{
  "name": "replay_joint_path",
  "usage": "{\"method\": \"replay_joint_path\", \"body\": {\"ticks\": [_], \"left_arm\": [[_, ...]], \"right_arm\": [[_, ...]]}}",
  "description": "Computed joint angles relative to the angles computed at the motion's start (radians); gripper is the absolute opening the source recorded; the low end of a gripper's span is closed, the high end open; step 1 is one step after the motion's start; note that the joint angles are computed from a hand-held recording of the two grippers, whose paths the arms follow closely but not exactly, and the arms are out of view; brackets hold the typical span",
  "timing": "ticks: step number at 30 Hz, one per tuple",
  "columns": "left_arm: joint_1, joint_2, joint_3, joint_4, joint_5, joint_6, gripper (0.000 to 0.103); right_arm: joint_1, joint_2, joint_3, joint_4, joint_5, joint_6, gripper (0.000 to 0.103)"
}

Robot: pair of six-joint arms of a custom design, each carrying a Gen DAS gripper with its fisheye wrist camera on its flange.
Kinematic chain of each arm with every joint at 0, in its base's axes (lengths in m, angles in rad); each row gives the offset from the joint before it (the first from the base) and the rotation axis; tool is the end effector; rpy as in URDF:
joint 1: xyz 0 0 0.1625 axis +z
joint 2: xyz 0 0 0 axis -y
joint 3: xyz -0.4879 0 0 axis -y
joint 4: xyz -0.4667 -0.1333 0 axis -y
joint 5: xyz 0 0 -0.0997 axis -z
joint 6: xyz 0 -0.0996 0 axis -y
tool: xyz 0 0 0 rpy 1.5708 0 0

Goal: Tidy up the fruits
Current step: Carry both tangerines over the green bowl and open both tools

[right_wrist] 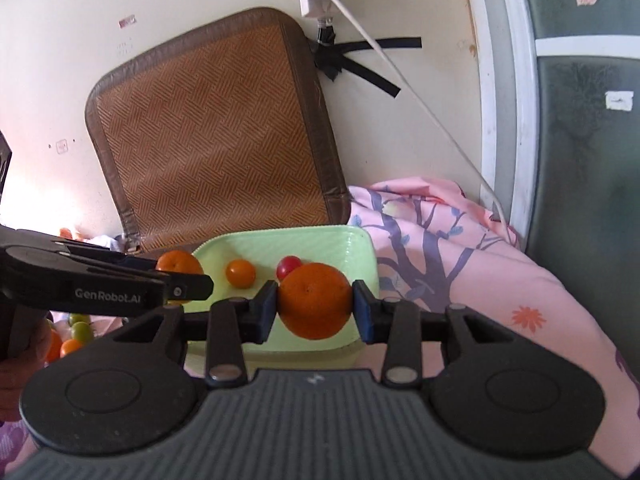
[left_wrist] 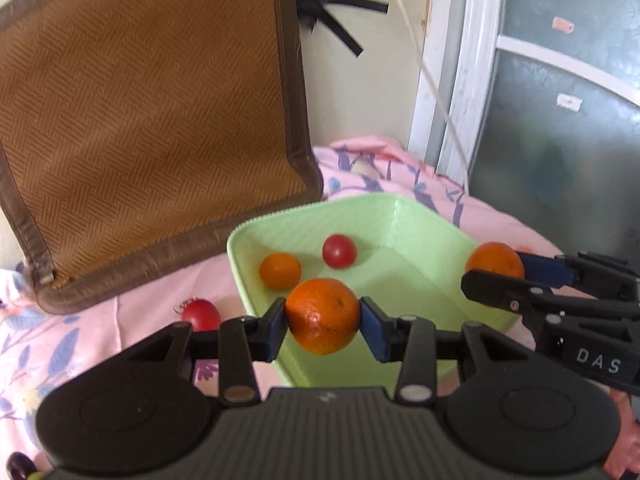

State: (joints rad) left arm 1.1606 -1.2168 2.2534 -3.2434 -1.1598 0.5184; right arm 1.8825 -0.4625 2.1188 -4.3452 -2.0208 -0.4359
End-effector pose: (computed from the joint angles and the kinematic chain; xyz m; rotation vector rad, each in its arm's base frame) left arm -0.0571 -0.5653 0.2042 0.9991 2.3911 -0.8206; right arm 0.2454 -0.4683 -0.0344 0.5297 -2.2462 1.3941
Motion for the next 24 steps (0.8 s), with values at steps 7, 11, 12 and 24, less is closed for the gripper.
{"method": "replay_joint_path", "body": {"ticks": [7, 11, 12, 24], "left_arm": [[-0.003, 0.011, 0.007, -0.036, 0.005, 0.022, 0.040], [-0.006, -0.014, 0.022, -0.037, -0.001, 0.009, 0.041], [-0.007, -0.030, 0.030, -0.042, -0.005, 0.006, 0.041], [0.066, -0.350, 0.118, -0.158, 0.093, 0.001, 0.048]], "right_arm": [[0.004, 0.023, -0.032, 0.016, -0.024, -0.032, 0.043], [0.014, 0.036, -0.041, 0.001, -0.051, -0.051, 0.043], [0.018, 0.039, -0.042, -0.007, -0.060, -0.056, 0.043], [0.048, 0.068, -0.051, -0.081, -0.112, -0.091, 0.057]]}}
